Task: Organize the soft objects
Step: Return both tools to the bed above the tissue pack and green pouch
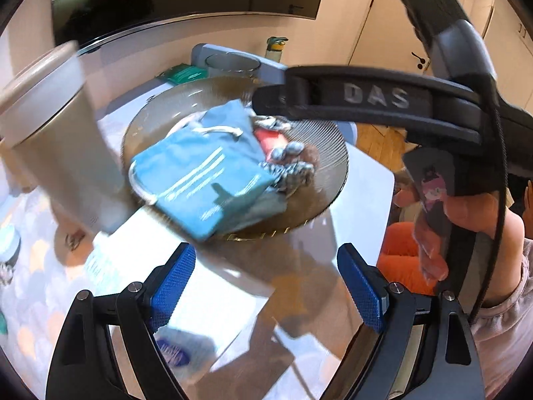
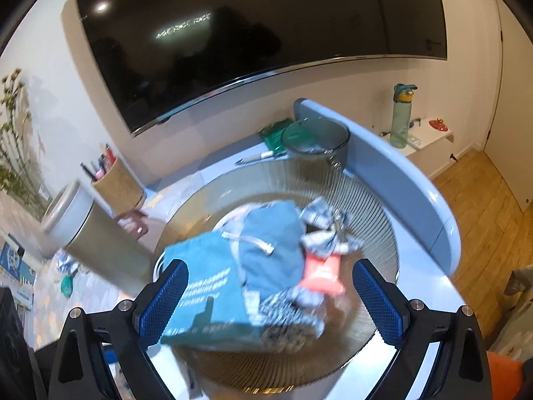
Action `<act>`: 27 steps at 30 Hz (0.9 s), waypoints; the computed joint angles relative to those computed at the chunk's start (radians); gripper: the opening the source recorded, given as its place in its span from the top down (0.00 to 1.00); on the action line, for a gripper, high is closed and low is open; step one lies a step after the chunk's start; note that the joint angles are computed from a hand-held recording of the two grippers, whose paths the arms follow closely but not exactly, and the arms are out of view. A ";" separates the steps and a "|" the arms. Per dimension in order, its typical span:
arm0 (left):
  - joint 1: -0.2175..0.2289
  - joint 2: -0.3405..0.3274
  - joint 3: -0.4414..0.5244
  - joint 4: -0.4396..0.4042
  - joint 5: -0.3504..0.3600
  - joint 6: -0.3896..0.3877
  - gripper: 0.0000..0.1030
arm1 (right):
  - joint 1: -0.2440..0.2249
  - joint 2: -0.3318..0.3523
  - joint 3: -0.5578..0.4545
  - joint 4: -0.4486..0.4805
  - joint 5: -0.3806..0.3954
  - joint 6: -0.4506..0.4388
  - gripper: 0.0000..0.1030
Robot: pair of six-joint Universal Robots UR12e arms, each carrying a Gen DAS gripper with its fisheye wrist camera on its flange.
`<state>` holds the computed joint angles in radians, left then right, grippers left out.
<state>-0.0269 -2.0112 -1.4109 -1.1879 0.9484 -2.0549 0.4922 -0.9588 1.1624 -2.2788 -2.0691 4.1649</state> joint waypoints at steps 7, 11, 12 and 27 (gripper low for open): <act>0.051 -0.002 -0.005 0.018 0.012 0.005 0.16 | 0.042 0.035 -0.067 0.052 -0.004 0.005 0.04; 0.081 -0.018 0.008 0.044 0.021 -0.016 0.16 | 0.066 0.068 -0.121 0.064 -0.007 0.004 0.04; 0.091 -0.024 0.013 0.060 0.026 -0.027 0.16 | 0.073 0.082 -0.142 0.068 -0.012 0.009 0.04; 0.221 -0.178 0.197 0.195 0.084 -0.260 0.16 | 0.114 0.441 -0.746 0.172 0.126 -0.169 0.04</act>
